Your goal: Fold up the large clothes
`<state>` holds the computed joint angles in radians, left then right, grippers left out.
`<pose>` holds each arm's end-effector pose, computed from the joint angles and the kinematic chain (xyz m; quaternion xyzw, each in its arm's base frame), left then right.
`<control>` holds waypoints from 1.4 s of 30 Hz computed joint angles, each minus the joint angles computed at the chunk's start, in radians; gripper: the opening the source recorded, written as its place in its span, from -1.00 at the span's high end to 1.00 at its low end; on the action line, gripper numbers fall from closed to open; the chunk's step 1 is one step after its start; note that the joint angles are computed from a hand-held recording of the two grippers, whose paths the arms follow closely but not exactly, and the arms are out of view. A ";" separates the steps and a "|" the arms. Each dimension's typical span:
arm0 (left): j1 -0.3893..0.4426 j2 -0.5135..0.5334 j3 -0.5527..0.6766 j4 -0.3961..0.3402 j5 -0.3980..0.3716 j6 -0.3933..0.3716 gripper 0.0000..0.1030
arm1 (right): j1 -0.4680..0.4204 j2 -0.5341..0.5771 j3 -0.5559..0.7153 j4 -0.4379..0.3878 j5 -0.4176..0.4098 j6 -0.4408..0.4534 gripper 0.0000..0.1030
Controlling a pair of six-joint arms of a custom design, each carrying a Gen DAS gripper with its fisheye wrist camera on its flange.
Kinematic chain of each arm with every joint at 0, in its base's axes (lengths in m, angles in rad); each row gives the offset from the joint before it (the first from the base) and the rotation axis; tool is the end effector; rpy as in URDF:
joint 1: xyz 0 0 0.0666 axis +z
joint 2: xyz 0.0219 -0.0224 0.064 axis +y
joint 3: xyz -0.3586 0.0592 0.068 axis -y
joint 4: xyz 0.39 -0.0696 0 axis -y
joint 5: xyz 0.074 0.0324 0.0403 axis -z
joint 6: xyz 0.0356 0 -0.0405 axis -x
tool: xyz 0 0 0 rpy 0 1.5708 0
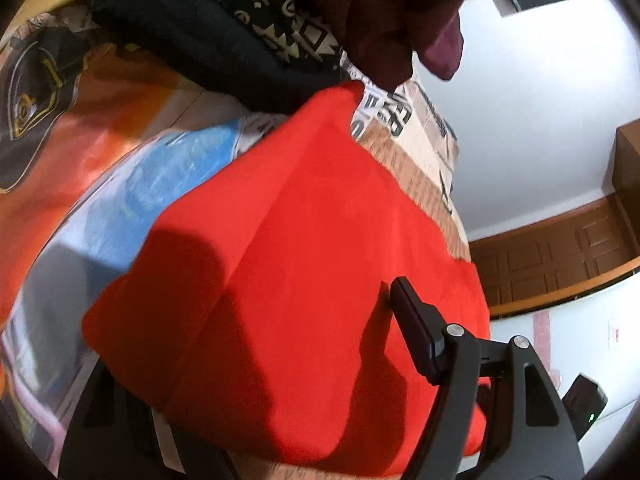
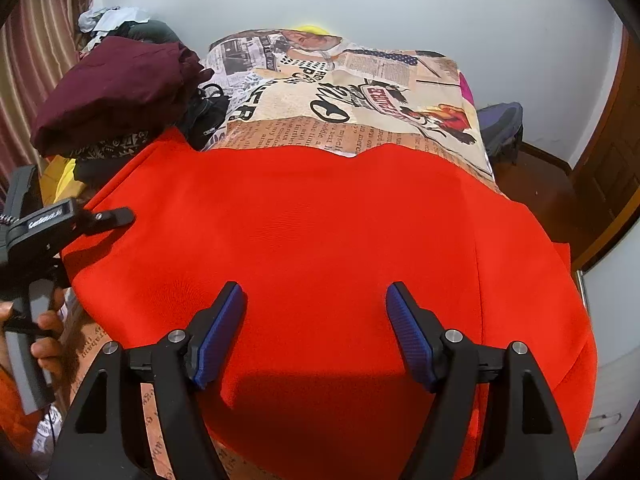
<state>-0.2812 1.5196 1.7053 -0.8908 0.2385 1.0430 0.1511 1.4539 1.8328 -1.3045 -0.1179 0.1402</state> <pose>0.5138 -0.1576 0.4937 -0.2887 0.8553 -0.3412 0.2621 0.4696 0.0753 0.5515 -0.1559 0.9340 0.0576 0.3162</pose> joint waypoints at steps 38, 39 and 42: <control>-0.112 0.057 0.503 -0.188 -0.439 -0.437 0.94 | 0.144 0.223 0.259 -0.280 -0.325 -0.076 -0.35; -0.121 0.071 0.521 -0.194 -0.435 -0.444 0.94 | 0.138 0.212 0.252 -0.273 -0.318 -0.066 -0.35; -0.160 0.147 0.632 -0.230 -0.424 -0.471 0.94 | 0.107 0.151 0.220 -0.220 -0.255 -0.045 -0.37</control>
